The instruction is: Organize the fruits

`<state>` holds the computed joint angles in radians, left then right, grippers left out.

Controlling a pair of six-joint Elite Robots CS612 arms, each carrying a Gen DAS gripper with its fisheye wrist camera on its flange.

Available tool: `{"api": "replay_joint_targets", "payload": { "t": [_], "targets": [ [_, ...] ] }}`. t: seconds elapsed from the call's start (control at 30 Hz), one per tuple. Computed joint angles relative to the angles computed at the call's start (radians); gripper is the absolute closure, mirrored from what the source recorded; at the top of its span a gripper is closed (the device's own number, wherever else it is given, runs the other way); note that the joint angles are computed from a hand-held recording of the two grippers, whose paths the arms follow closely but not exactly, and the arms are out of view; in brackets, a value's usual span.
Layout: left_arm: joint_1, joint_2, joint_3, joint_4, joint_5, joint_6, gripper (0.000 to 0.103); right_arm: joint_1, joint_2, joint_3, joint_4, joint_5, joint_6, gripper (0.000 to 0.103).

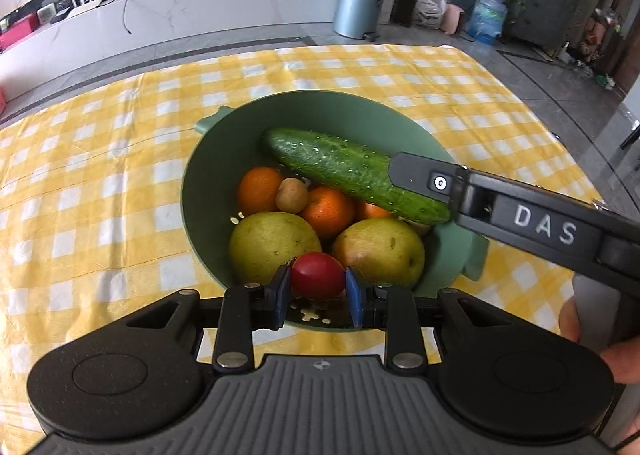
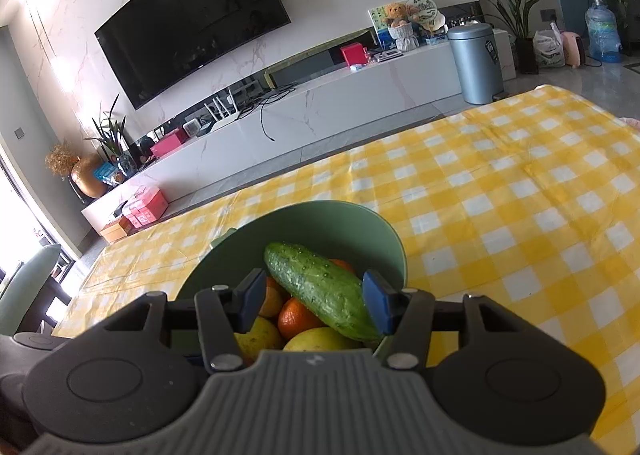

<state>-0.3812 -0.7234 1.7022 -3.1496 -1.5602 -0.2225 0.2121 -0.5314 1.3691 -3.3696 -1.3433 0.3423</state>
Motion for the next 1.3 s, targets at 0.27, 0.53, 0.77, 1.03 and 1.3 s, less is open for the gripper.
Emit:
{"api": "replay_joint_targets", "payload": {
  "t": [0.27,0.53,0.77,1.03,1.3],
  "targets": [
    [-0.008,0.003,-0.002,0.009,0.030,-0.005,0.064,-0.001,0.003,-0.005,0.009,0.016,-0.008,0.049],
    [-0.009,-0.004,0.024,-0.076,0.024,0.023,0.034,0.001,0.001,0.000,-0.011,0.007,-0.007,0.049],
    [-0.010,-0.035,0.092,-0.231,0.046,0.007,0.030,0.010,0.000,0.024,-0.148,-0.033,-0.008,0.031],
    [-0.049,-0.060,0.197,-0.490,0.231,0.014,0.020,0.036,-0.023,0.085,-0.317,-0.165,-0.064,0.023],
    [-0.079,-0.056,0.269,-0.632,0.377,0.066,0.016,0.058,-0.063,0.208,-0.413,-0.189,-0.221,0.017]
  ]
}}
